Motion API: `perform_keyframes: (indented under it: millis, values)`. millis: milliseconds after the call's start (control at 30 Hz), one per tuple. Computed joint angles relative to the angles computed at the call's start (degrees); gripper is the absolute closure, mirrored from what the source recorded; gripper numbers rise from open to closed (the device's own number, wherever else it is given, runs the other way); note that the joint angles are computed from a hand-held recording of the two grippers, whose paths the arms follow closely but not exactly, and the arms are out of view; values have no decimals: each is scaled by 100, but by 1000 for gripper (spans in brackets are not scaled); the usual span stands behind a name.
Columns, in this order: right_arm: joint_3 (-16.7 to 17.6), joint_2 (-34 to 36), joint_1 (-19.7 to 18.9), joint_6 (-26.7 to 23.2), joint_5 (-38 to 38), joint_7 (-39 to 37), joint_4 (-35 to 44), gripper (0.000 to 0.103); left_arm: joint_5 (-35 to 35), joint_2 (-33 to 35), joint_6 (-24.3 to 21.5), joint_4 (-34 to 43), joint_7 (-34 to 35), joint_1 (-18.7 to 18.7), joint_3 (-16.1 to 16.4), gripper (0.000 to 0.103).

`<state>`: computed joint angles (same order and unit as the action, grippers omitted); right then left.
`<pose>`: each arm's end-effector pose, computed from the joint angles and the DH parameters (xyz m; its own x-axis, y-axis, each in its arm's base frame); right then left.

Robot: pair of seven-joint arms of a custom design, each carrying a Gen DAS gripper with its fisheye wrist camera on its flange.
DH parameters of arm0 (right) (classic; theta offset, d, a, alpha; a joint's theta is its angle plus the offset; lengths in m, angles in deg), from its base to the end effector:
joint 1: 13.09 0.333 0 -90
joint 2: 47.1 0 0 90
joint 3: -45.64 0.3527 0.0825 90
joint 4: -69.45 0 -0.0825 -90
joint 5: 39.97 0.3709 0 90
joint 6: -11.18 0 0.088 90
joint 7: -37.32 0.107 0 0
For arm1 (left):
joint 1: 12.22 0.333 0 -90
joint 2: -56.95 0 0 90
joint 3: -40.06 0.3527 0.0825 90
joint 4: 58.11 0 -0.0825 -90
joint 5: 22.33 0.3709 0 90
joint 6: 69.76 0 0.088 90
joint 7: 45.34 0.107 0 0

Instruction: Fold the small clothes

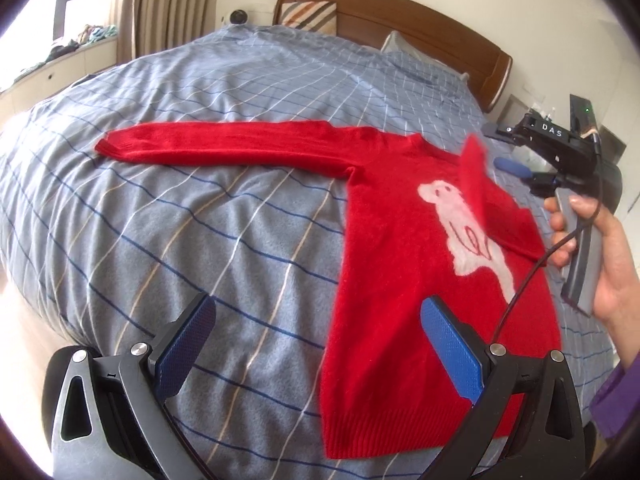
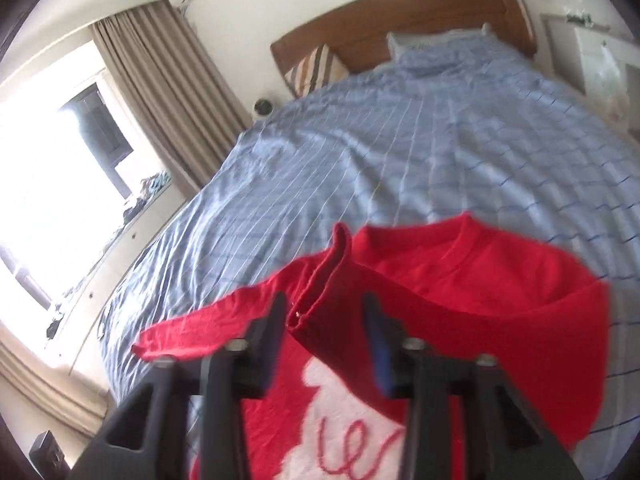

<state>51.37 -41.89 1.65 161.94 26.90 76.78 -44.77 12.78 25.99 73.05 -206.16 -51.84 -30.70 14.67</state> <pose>0.5717 0.1874 0.5078 0.4629 -0.7505 -0.4716 -0.7545 -0.0544 -0.6540 0.2693 -0.2855 0.5015 0.3868 -0.8917 0.2351 -0.6235 -0.4407 -0.6458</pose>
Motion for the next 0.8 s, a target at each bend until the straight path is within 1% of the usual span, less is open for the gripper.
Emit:
perform_keyframes:
  millis: [33,133,167,233,300,400,467,533,567,600,633,667,700,733,767,800]
  values:
    - [32,71,-29,-303,304,-181,-82,35,-8,6,-75,-8,-8,15,-7,1]
    - [37,-70,-85,-788,988,-694,-624,35,42,-23,-266,-60,-138,80,-49,1]
    - [-26,-198,-130,-929,1131,-935,-832,35,41,-19,-311,-80,-172,85,-39,1]
    - [-182,-583,-204,-1017,1308,-1487,-1325,34,65,13,-382,-108,-231,97,-29,1]
    - [-370,-1071,-290,-841,1257,-2087,-1874,34,99,74,-410,-125,-275,98,-11,1]
    - [-583,-1625,-428,-41,1018,-2827,-2530,34,189,211,-302,-124,-318,96,30,1]
    - [-758,-1800,-575,429,860,-3016,-2844,33,271,333,-185,-73,-303,105,64,1]
    - [-909,-1792,-710,916,809,-3169,-3026,33,407,422,114,-41,-308,138,125,1]
    - [-971,-1743,-756,1161,867,-3262,-3083,33,518,454,373,-40,-350,188,157,1]
    - [-1053,-1706,-805,1299,951,-3335,-3130,33,665,486,734,-36,-386,266,211,1]
    - [-1144,-1628,-856,1317,1070,-3386,-3147,33,838,559,1171,4,-368,376,286,1]
    - [-1257,-1559,-926,1157,1213,-3432,-3142,33,969,704,1608,107,-228,476,391,1]
    - [-1382,-1548,-990,888,1600,-3718,-3139,33,933,913,1955,270,108,485,563,1]
    - [-1426,-1597,-1053,749,2102,-4139,-3177,33,745,1171,2201,490,578,418,767,1]
    - [-1364,-1597,-1108,772,2393,-4368,-3183,32,375,1463,2481,710,1228,229,1078,2]
    - [-1259,-1574,-1145,872,2517,-4465,-3168,30,-13,1745,2656,953,1798,58,1321,2]
